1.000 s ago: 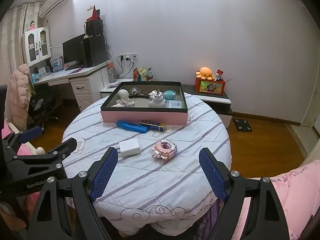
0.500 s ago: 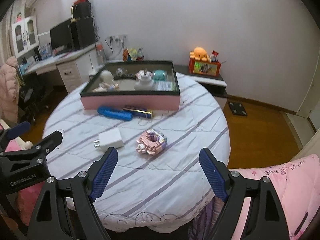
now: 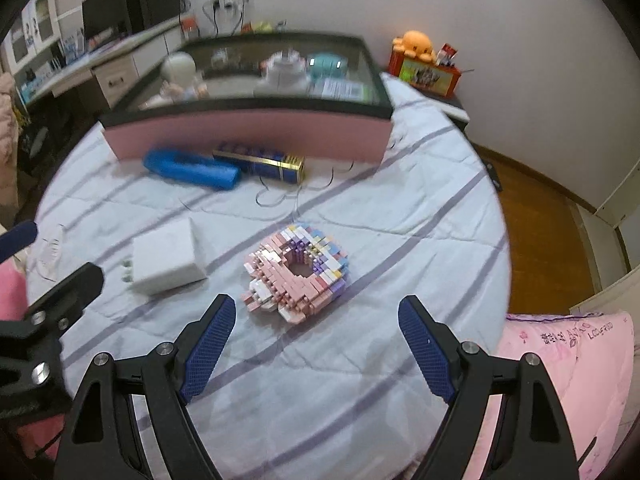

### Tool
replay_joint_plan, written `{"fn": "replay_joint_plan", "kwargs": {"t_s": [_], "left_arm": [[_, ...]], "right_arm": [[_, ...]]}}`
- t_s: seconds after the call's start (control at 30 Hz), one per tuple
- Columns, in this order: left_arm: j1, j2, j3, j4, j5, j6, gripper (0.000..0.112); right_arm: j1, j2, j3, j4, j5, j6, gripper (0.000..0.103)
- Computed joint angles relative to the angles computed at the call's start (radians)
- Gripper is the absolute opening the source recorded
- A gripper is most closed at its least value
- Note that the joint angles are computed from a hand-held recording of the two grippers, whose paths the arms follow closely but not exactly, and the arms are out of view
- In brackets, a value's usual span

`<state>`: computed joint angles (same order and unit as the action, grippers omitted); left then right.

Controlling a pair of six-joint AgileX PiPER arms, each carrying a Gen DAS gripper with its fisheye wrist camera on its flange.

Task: Organize rigid objects
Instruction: 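Grasp the white plug with the left tool while the right tool grasps the pink block donut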

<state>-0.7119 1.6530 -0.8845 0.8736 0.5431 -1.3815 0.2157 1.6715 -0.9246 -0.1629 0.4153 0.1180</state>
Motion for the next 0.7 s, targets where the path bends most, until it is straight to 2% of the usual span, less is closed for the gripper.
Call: {"fn": "replay_joint_plan", "kwargs": {"t_s": [0.07,0.17,0.27,0.3,0.33,0.4,0.57,0.7], "left_arm": [[0.017,0.022,-0.011,-0.023,-0.015,0.036,0.103],[0.041,0.043,-0.022,-0.063,-0.039,0.083,0.103],[0.061,0.055,-0.026,-0.102,-0.070,0.116,0.103],[0.063,0.061,-0.030,-0.111,-0.075,0.127,0.103],[0.064,0.072,-0.040,-0.126,-0.076,0.145,0.103],[0.065,0.091,-0.057,-0.155,-0.080,0.177,0.103],[0.062,0.153,-0.116,-0.282,-0.117,0.324,0.103],[0.053,0.227,-0.172,-0.251,-0.092,0.280,0.103]], "right_arm": [[0.007,0.042,-0.029,-0.019,0.011,0.011,0.085],[-0.018,0.071,-0.053,0.108,0.011,-0.119,0.085],[-0.050,0.079,-0.042,0.221,-0.031,-0.241,0.084],[-0.057,0.078,-0.035,0.240,-0.041,-0.262,0.080],[-0.072,0.077,-0.029,0.298,-0.044,-0.324,0.068],[-0.110,0.075,-0.021,0.429,-0.035,-0.458,0.068],[-0.126,0.058,0.011,0.403,-0.067,-0.462,0.068],[-0.165,0.070,0.003,0.462,-0.066,-0.539,0.068]]}}
